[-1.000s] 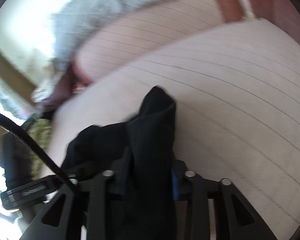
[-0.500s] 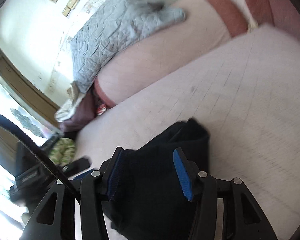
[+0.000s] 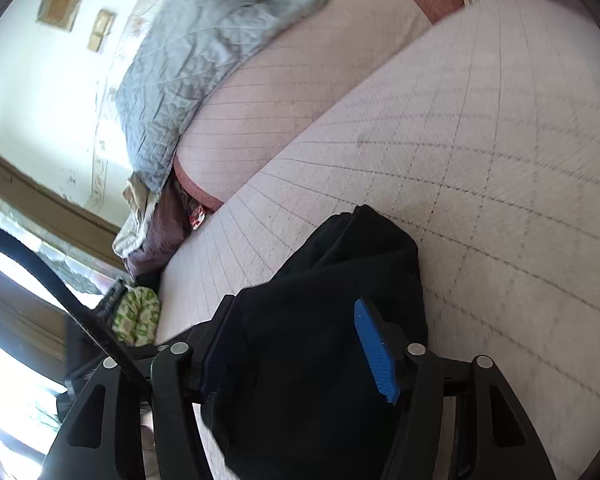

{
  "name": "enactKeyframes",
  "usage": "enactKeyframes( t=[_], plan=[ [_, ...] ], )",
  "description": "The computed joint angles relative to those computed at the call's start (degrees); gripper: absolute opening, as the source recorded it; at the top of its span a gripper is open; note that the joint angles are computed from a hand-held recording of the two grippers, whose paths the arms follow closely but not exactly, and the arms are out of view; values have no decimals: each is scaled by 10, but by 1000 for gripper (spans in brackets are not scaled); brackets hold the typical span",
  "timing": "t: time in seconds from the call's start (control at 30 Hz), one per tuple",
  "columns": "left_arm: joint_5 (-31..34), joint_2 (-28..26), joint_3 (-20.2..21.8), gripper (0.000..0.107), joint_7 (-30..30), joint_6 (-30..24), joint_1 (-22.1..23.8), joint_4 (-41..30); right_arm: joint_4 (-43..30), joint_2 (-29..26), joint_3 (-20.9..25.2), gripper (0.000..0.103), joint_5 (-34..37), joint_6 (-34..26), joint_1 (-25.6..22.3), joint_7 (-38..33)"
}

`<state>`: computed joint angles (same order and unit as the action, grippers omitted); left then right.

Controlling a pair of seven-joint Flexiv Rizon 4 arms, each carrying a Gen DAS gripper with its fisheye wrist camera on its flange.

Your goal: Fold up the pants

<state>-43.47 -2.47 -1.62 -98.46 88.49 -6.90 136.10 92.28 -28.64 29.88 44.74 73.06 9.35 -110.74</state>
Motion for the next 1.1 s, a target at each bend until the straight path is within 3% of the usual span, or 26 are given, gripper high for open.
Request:
enactKeyframes(
  t=[0.07,0.13,0.2,0.3,0.4,0.47,0.53,0.6,0.63,0.7,0.73,0.8,0.87,0.97,1.1],
  plan=[
    [187,49,18,64,-132,-19,28,21,35,28,1,66,-2,17,3,-7],
    [373,111,-10,66,-274,-69,98,32,75,62,0,66,-3,32,9,-8],
    [514,170,-20,67,-388,-125,119,31,109,91,-1,66,-5,46,18,-9],
    [603,245,-61,68,-461,-186,147,43,151,138,24,68,53,51,2,-64],
    [657,312,-109,72,-513,-255,164,46,201,181,29,71,111,75,5,-102],
    [692,346,-148,78,-548,-301,172,41,243,199,19,71,112,122,34,-94],
    [721,366,-187,82,-584,-351,180,28,284,213,-29,71,98,164,101,-71],
    [751,385,-228,91,-625,-407,183,13,343,215,-83,71,21,240,181,17],
    [765,392,-250,98,-649,-437,187,4,386,211,-116,71,-62,287,221,101],
    [783,402,-277,103,-681,-488,184,-11,418,211,-153,71,-118,313,255,159],
    [791,403,-284,103,-689,-507,180,-18,409,211,-144,71,-91,306,248,135],
    [804,398,-284,103,-693,-530,167,-27,405,206,-111,71,-102,308,213,139],
    [816,389,-277,103,-696,-544,153,-34,413,207,-127,71,-120,317,229,155],
    [825,374,-261,103,-709,-554,131,-40,412,199,-105,72,-142,313,205,171],
    [828,338,-220,103,-711,-538,97,-40,431,202,-178,72,-176,315,278,210]
  ],
)
